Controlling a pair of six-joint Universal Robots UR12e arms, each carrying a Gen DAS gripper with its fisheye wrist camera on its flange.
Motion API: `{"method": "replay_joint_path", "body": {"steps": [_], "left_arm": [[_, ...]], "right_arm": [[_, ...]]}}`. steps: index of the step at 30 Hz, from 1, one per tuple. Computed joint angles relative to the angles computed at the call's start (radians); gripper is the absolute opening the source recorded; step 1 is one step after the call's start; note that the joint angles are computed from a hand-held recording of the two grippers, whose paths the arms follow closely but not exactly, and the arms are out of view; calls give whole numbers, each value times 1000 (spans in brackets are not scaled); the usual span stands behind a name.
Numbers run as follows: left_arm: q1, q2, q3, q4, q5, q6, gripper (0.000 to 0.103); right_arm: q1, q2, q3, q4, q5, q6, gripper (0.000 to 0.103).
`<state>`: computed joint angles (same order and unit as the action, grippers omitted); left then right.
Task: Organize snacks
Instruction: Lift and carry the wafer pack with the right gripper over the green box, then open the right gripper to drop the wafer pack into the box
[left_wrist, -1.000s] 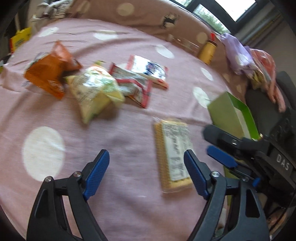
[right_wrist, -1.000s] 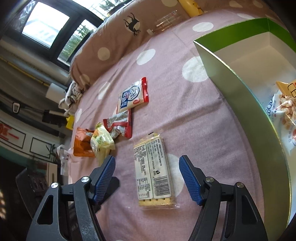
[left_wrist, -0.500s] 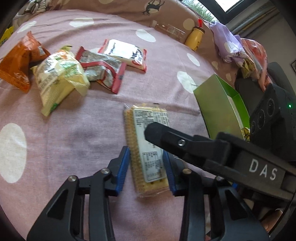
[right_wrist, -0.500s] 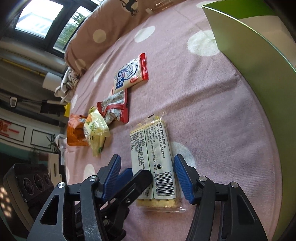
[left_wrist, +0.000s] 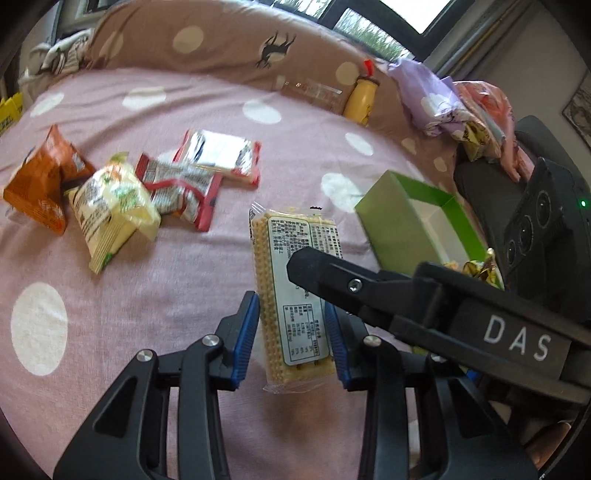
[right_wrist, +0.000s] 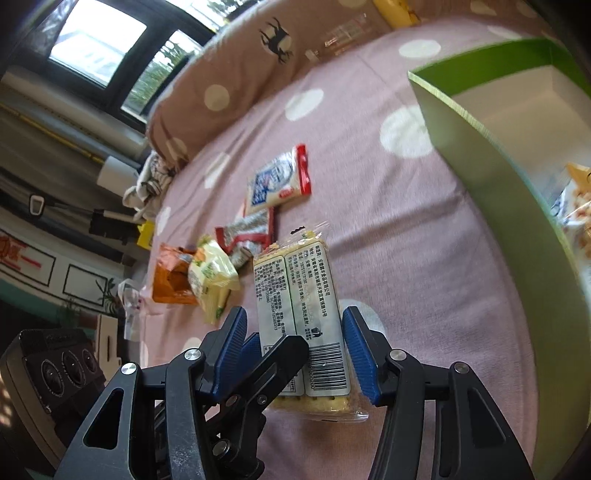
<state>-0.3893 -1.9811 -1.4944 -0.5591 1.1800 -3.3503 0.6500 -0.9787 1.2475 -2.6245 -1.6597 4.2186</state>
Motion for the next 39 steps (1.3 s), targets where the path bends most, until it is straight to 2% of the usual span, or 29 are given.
{"method": "replay_joint_path", "body": {"steps": [9, 14, 20, 28, 39], "left_arm": [[-39, -1, 33, 143, -23, 70, 35], [-65, -19, 65, 157, -32, 129, 35], [-90, -54, 117, 123, -87, 161, 35], [-129, -91, 179, 57, -126, 232, 35], [-156, -140, 248, -57, -168, 271, 36]], "right_arm": [[29, -76, 80, -146, -233, -14, 57], [32, -113, 138, -195, -321, 18, 57], [28, -154, 210, -234, -394, 104, 57], [21, -202, 300, -258, -465, 224, 57], [9, -243, 350, -132, -505, 391, 57]]}}
